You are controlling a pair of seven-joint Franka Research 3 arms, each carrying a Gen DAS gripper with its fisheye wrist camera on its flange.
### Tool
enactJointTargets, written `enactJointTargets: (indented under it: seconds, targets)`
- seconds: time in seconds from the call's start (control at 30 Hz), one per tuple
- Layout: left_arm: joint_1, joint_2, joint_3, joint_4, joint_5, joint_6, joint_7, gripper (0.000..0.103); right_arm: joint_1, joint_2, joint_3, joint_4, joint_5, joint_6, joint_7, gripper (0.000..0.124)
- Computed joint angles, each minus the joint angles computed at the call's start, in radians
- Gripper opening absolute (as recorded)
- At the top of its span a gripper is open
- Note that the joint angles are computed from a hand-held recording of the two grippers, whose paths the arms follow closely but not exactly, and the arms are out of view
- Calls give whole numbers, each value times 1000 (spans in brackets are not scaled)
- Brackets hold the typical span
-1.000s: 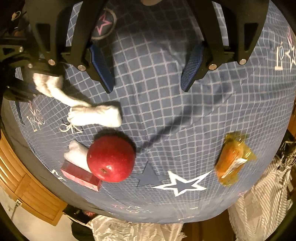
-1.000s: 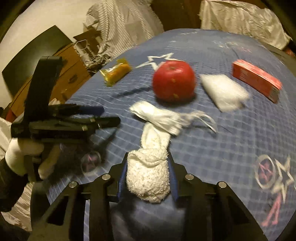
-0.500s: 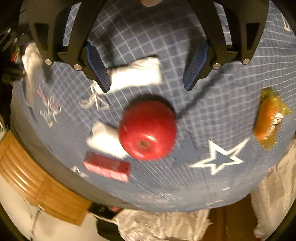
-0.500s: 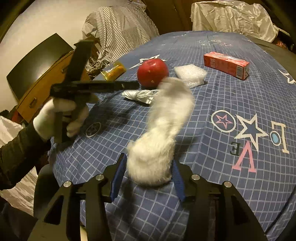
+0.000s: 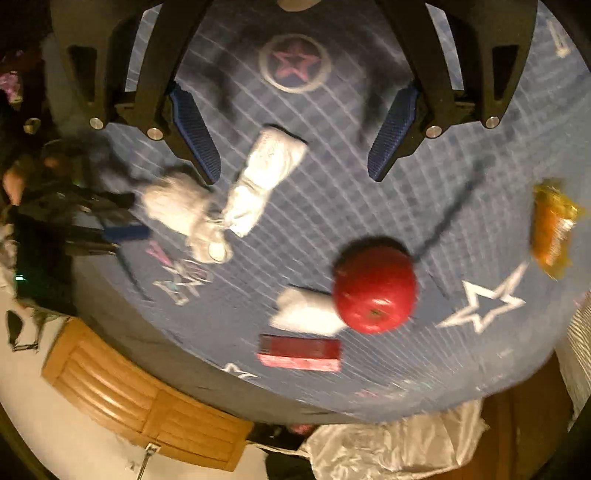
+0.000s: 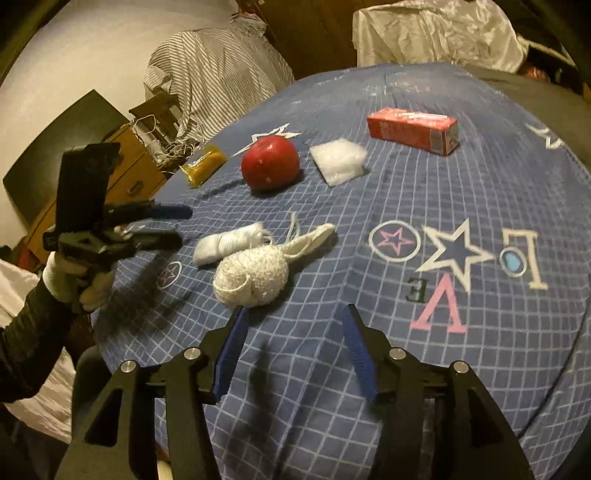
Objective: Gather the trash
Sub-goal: 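Grasp the white sock with the left tool while the right tool grasps the knotted cloth, then carry the white sock and knotted cloth over the white bucket with both tools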
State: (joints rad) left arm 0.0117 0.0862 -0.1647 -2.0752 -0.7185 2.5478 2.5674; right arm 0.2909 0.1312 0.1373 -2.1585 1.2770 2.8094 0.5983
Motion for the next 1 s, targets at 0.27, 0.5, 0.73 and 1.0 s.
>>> enactJointTargets:
  seconds: [0.27, 0.5, 0.73, 1.0]
  targets:
    - [-34, 78, -25, 38, 202, 42, -19, 72, 21, 55, 19, 86, 143, -4, 46, 66]
    - [-4, 92, -63, 45, 171, 37, -18, 44, 70, 131, 26, 156, -119, 121, 359, 66]
    - [-33, 64, -69, -25, 192, 154, -80, 24, 114, 156, 7, 122, -436, 216, 610, 43]
    - [-23, -41, -29, -145, 122, 255, -224, 24, 313, 94, -160, -4, -765, 421, 841, 39]
